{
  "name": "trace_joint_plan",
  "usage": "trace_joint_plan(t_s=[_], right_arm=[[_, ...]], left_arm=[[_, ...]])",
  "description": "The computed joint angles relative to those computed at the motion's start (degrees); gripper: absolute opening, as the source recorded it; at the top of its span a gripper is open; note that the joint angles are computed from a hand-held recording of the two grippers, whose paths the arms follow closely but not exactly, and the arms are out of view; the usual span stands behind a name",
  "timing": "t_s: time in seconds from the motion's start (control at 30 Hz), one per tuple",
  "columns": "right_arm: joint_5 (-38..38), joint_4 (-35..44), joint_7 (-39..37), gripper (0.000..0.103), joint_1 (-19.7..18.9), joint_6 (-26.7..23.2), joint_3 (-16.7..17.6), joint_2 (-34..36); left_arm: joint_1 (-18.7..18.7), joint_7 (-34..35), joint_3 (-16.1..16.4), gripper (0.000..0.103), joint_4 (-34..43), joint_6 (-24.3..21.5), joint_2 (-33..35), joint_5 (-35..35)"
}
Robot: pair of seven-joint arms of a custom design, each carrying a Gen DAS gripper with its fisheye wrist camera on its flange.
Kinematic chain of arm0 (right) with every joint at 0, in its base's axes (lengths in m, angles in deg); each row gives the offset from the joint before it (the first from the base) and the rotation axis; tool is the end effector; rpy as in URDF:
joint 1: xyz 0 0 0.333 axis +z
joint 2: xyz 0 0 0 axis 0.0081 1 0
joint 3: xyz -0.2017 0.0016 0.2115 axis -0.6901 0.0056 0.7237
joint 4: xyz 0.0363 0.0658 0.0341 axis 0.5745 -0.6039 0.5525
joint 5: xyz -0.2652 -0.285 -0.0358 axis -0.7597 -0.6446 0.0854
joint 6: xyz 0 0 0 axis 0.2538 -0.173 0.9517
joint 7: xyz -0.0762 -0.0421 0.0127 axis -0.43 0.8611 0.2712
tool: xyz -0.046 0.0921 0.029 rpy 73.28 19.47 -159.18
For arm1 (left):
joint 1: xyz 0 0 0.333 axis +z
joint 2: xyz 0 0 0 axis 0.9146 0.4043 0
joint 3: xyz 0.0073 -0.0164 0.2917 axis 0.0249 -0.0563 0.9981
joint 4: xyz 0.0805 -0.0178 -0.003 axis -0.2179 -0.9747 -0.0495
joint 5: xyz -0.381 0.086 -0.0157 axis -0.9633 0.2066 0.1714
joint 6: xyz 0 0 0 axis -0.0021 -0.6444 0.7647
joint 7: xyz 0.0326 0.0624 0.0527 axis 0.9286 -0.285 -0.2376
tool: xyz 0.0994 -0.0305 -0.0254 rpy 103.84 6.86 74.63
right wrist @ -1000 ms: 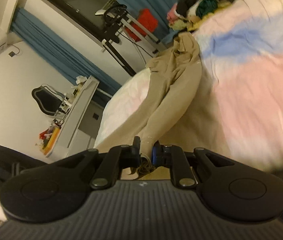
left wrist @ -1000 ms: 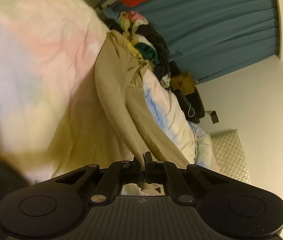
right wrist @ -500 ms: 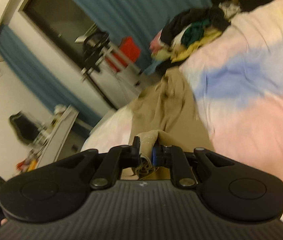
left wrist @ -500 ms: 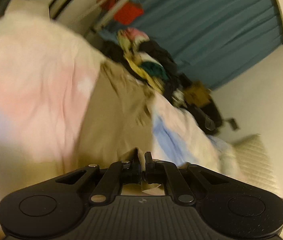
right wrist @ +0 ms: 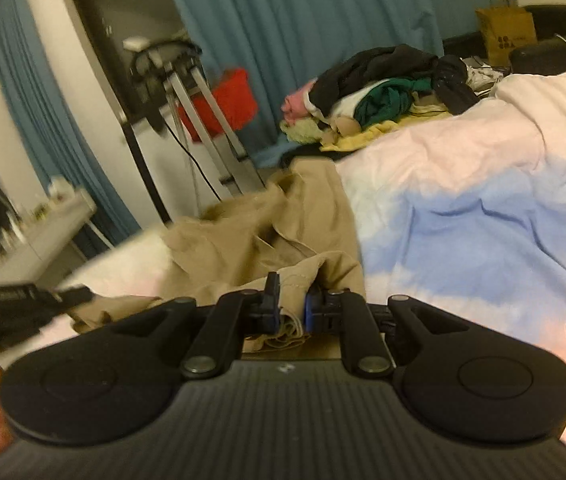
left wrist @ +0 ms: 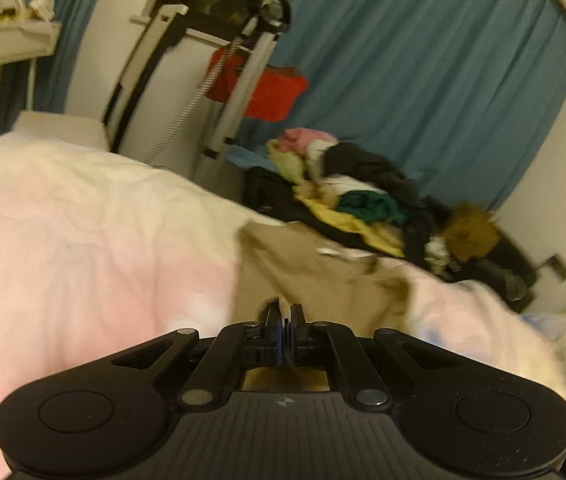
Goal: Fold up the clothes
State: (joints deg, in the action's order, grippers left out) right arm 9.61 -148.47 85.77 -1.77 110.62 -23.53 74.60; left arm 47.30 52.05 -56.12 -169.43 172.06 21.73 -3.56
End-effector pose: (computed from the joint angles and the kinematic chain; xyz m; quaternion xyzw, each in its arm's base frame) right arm 0.6730 0.1867 0.4104 -0.5761 0.6260 -0.1701 0.4973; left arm 0.6507 -0.2971 0.4804 -0.7104 0.5045 -0.4401 0.2171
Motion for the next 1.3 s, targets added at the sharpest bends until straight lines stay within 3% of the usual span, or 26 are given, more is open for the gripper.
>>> trace_joint_plan(t_s=[0.17, 0.23, 0.47, 0.53, 0.57, 0.6, 0.63, 0.67, 0.7, 0.77, 0.87, 0.97, 1.07, 1.13, 1.3], right_arm=[[-3.5, 8.1, 7.6, 0.015, 12.0, -7.4, -15.4, 5.4], [-5.5, 9.7, 10.6, 0.015, 15.1, -9.5, -19.6, 7.0], [-8.0, 9.1, 13.0, 0.015, 16.5, -9.3, -21.3, 6.8], [-9.2, 8.5, 14.2, 0.021, 17.7, -9.4, -22.9, 6.1], [-9.7, 7.8, 14.2, 0.026, 17.9, -9.3, -23.0, 5.3], [-9.9, 6.5, 13.9, 0.047, 17.9, -8.4, -22.8, 4.4], [-9.8, 4.8, 13.6, 0.076, 18.0, -6.5, -22.5, 3.1], [-9.7, 3.1, 13.4, 0.088, 18.1, -4.7, -22.2, 2.0], [-9.5, 1.3, 12.6, 0.089, 17.5, -2.8, -21.1, 0.7], [-9.2, -2.2, 10.3, 0.089, 14.6, -0.6, -17.1, -2.0], [-8.5, -7.1, 9.3, 0.088, 12.5, 2.2, -14.0, -5.9], [-10.3, -11.6, 9.8, 0.089, 7.5, 5.8, -7.9, -8.7], [-13.8, -15.5, 12.5, 0.089, 5.2, 9.9, -5.0, -10.8], [-15.2, -17.2, 13.0, 0.089, 6.5, 12.1, -6.2, -11.7], [-15.4, -19.1, 10.8, 0.089, 13.6, 16.1, -12.7, -12.6]], left_arm=[[1.8, 8.7, -2.6, 0.004, 6.3, -4.0, 6.8, -6.1], [2.2, 12.2, -3.5, 0.004, 7.9, -5.0, 8.5, -8.8], [0.4, 14.9, -1.5, 0.004, 8.2, -5.2, 9.0, -10.8], [-1.3, 13.0, 0.3, 0.01, 6.9, -5.6, 7.3, -8.4], [-2.0, 12.0, 1.0, 0.017, 6.0, -5.7, 6.3, -6.8], [-2.6, 10.9, 1.5, 0.023, 5.1, -5.6, 5.2, -5.2], [-3.2, 9.9, 1.8, 0.036, 4.2, -5.6, 4.2, -3.6], [-3.9, 8.7, 2.2, 0.049, 3.1, -5.8, 3.0, -1.5], [-4.7, 7.3, 2.7, 0.056, 2.2, -6.3, 1.8, 0.9], [-5.6, 5.0, 2.5, 0.078, 0.3, -7.6, -0.4, 4.9], [-5.8, 3.3, 0.9, 0.083, -2.4, -8.9, -3.5, 9.3], [-5.1, 2.9, -1.2, 0.086, -5.1, -9.1, -6.1, 11.3], [-4.7, 1.4, -2.6, 0.088, -7.3, -9.4, -8.3, 13.6], [-4.2, 0.8, -3.6, 0.089, -9.2, -9.5, -10.0, 14.4], [-2.2, -0.1, -6.0, 0.089, -14.2, -8.1, -13.5, 13.1]])
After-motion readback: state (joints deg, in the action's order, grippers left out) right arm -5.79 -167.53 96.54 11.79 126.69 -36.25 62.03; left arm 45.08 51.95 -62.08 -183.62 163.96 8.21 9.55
